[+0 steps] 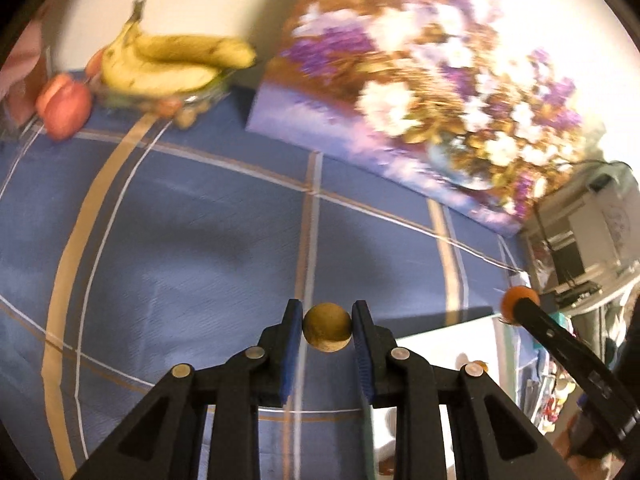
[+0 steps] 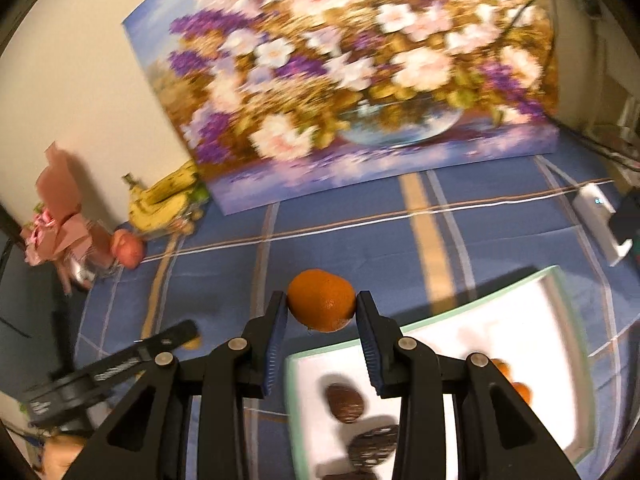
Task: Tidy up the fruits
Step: 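Carry both fruits over the tray and open both tools to release them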
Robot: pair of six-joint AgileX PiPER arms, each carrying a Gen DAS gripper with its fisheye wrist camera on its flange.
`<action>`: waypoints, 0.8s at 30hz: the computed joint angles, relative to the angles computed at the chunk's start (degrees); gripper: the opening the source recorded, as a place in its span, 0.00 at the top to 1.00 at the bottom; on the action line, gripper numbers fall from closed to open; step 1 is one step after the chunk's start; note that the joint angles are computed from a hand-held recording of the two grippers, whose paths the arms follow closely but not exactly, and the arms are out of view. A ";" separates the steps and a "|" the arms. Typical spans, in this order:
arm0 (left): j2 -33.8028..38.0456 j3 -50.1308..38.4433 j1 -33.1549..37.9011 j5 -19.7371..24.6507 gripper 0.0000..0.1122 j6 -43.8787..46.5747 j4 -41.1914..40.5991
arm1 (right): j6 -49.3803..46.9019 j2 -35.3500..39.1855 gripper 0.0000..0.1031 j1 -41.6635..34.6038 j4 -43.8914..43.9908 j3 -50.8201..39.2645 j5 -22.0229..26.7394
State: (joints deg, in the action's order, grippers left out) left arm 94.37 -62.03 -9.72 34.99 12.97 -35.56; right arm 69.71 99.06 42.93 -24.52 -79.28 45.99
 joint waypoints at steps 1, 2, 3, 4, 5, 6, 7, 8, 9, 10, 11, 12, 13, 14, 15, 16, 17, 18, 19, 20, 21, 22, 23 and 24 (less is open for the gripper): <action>-0.32 -0.45 -0.97 0.14 0.76 -0.15 0.53 | 0.41 -0.65 0.64 -0.25 -0.76 0.53 0.96; -0.44 -0.80 -1.97 0.10 0.76 -0.59 1.15 | 0.61 -1.28 0.64 -0.54 -1.33 1.03 1.83; -0.26 -1.44 -3.19 0.06 0.76 -1.51 2.07 | 0.79 -2.12 0.64 -0.93 -2.13 1.74 3.11; -0.23 -1.95 -4.49 0.20 0.76 -2.40 3.09 | 0.76 -2.39 0.64 -1.15 -2.53 1.97 3.88; 0.02 -2.38 -5.87 0.31 0.76 -3.25 4.07 | 0.80 -2.87 0.64 -1.33 -3.07 2.44 4.73; 0.24 -2.66 -6.89 0.44 0.76 -3.95 4.81 | 0.70 -3.37 0.64 -1.62 -3.65 2.91 5.97; 0.91 -3.30 -8.49 0.61 0.76 -4.92 5.79 | 0.54 -3.65 0.64 -1.81 -3.89 3.18 6.67; 1.37 -3.67 -9.61 0.71 0.76 -5.61 6.42 | 0.21 -4.05 0.64 -2.09 -4.00 3.62 7.17; 1.78 -4.01 -10.66 0.84 0.76 -6.19 7.09 | -0.09 -4.37 0.64 -2.34 -4.14 3.95 7.81; 2.49 -4.68 -12.36 0.93 0.76 -7.59 8.62 | -0.41 -4.60 0.64 -2.58 -4.30 4.24 8.49; 2.99 -5.12 -13.39 1.05 0.76 -8.51 9.79 | -0.62 -4.74 0.64 -2.67 -4.41 4.42 8.97; 3.67 -5.69 -14.48 1.18 0.76 -9.66 11.15 | -1.23 -4.76 0.64 -2.92 -4.33 4.60 9.63; 4.59 -6.18 -15.55 1.37 0.76 -10.64 12.36 | -1.76 -4.78 0.64 -3.12 -4.10 4.86 9.84; 5.21 -6.52 -16.10 1.61 0.76 -11.24 13.05 | -2.50 -4.71 0.64 -3.41 -3.69 5.09 9.92; 5.67 -6.65 -16.64 1.81 0.76 -11.94 13.81 | -3.36 -4.58 0.64 -3.71 -3.05 5.32 9.94; 6.44 -6.94 -17.30 1.98 0.76 -12.91 14.91 | -4.38 -4.35 0.64 -4.14 -2.15 5.66 9.76; 6.98 -7.19 -17.73 2.14 0.76 -13.52 15.65 | -5.36 -4.02 0.64 -4.56 -1.32 5.91 9.57; 7.53 -7.40 -18.14 2.20 0.76 -14.04 16.31 | -6.07 -3.66 0.64 -4.85 -0.67 6.09 9.43; 7.96 -7.38 -18.40 2.16 0.76 -14.46 16.94 | -7.04 -3.09 0.64 -5.31 0.28 6.37 9.15; 8.27 -7.40 -18.65 2.09 0.76 -14.92 17.43 | -7.74 -2.60 0.64 -5.64 1.11 6.43 9.03; 8.66 -7.42 -18.86 2.00 0.76 -15.36 17.87 | -8.58 -1.95 0.64 -6.15 2.18 6.61 8.65; 9.10 -7.43 -19.05 1.91 0.76 -16.08 18.49 | -9.15 -1.24 0.64 -6.69 3.21 6.99 7.93; 9.51 -7.52 -19.29 1.87 0.76 -17.04 19.36 | -9.59 -0.81 0.64 -7.11 3.99 7.42 7.29; 9.76 -7.54 -19.40 1.90 0.76 -17.83 20.16 | -10.21 -0.13 0.64 -7.67 5.00 8.08 6.22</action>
